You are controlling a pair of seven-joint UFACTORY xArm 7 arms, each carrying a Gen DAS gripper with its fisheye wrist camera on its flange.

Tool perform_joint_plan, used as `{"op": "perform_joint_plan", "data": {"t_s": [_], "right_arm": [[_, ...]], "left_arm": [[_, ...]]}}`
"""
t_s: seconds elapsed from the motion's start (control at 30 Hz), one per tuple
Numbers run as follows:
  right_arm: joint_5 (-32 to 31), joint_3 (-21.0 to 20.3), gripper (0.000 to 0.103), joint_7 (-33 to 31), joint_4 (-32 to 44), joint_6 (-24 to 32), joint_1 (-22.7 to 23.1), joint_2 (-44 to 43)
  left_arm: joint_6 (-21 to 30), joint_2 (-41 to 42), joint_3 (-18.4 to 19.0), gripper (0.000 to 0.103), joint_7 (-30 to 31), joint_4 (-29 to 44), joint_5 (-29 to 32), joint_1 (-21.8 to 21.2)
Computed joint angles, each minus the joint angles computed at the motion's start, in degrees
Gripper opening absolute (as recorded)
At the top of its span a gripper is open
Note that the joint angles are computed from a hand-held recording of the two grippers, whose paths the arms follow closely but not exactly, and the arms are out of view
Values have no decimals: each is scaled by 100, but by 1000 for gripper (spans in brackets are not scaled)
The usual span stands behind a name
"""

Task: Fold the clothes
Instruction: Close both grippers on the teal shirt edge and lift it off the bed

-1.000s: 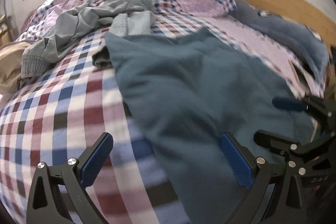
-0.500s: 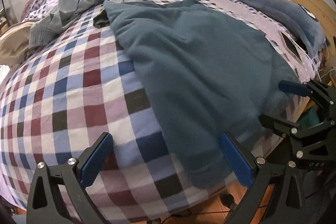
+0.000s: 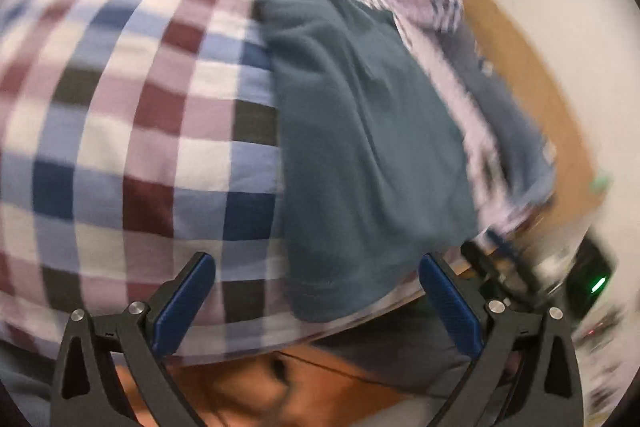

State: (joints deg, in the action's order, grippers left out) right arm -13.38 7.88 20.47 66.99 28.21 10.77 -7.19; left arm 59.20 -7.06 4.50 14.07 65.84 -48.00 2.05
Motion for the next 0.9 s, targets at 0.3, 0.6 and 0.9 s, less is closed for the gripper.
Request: {"op": "perform_joint_plan", "data": {"t_s": [0.3,0.6,0.9], "right_arm": [[-262,77,84,-41,-112,-570,-11,-75],[-2195,583,84,224,-124,-852,40,-4],[-4285,723,84,577,-82,-742,481,221]], "left_arm": [[961,286,185,103,-305,-186,-1517,321],[1433,450,82,103,-7,-69,-2474,461],[1333,557,-36,81,-140,229,-2131,443]]}}
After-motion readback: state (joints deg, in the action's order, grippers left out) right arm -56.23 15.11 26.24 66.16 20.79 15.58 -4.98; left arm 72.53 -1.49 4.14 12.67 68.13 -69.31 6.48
